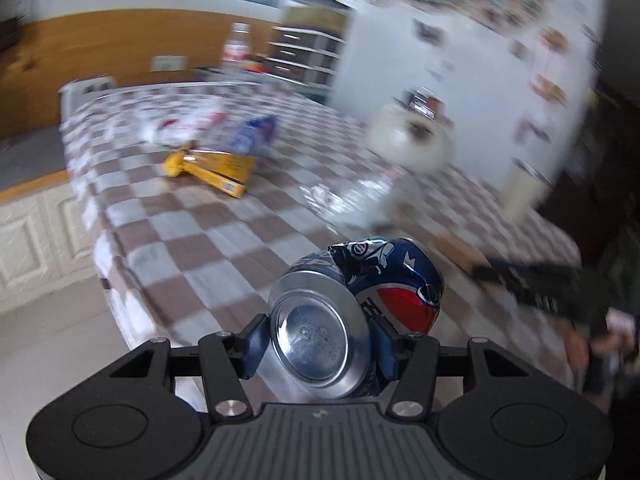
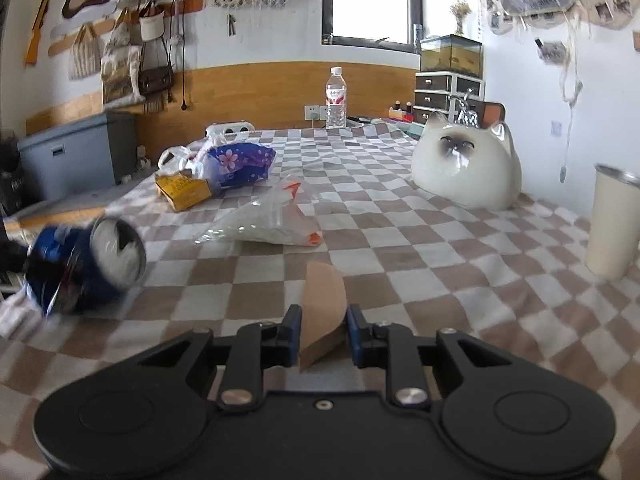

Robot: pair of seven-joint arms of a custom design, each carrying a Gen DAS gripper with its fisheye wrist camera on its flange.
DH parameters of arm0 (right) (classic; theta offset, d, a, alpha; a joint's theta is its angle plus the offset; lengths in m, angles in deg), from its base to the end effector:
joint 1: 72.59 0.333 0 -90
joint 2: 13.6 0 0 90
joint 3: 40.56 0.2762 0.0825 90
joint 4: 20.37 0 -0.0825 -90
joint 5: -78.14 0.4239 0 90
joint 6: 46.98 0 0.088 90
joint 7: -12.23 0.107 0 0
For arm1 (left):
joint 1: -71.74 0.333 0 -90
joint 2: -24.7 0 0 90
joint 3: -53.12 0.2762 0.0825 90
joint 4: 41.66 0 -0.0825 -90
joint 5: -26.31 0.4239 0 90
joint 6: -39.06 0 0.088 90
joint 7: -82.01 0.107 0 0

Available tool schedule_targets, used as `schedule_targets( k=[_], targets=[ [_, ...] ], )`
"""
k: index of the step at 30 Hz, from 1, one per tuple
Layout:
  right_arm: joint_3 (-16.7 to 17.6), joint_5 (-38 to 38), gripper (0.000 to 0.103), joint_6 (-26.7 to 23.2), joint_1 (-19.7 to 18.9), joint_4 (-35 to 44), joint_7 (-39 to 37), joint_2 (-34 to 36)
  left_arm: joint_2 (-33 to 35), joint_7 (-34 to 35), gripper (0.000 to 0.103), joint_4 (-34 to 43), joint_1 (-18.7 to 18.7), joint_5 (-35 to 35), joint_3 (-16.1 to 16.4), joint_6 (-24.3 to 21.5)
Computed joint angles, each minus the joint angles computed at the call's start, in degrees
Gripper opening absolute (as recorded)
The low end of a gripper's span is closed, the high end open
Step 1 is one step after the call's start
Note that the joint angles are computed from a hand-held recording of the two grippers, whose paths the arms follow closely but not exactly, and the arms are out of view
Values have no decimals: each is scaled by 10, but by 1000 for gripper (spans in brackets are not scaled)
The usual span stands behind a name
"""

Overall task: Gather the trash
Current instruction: 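Carry the Pepsi can and cardboard piece over the wastebasket with both tools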

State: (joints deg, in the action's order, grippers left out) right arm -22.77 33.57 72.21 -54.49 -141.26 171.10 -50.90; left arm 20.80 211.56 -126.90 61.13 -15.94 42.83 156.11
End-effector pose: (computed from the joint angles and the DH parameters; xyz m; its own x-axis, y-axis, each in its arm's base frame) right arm 0.3631 0.2699 0.7004 -0.3618 -0.9317 -0.0336 -0.4117 0.1920 -0.8909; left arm 0.5478 -0.2540 0.7371 -0.8401 -0.5016 0.2066 -0.4510 0.4343 -0.7797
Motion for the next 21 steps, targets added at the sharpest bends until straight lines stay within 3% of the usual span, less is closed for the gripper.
schedule_targets(
  k=[3, 7, 12, 15, 21],
  targets=[
    [5, 11, 25, 28, 11, -23, 36, -23, -5, 52, 55, 7, 3, -14, 7, -47],
    [23, 14, 25, 51, 22, -34, 72, -35, -16, 71, 56, -4, 3, -19, 7, -54],
    [40, 9, 25, 76, 34, -28, 96, -31, -29, 32, 87, -20, 3, -16, 7, -27],
    [42, 8, 25, 90, 42, -15, 84, -18, -31, -2, 99, -15, 4, -18, 10, -27],
    [46, 11, 25, 108, 55, 0, 68, 0, -27, -64, 103, 10, 2, 21, 4, -40]
  ],
)
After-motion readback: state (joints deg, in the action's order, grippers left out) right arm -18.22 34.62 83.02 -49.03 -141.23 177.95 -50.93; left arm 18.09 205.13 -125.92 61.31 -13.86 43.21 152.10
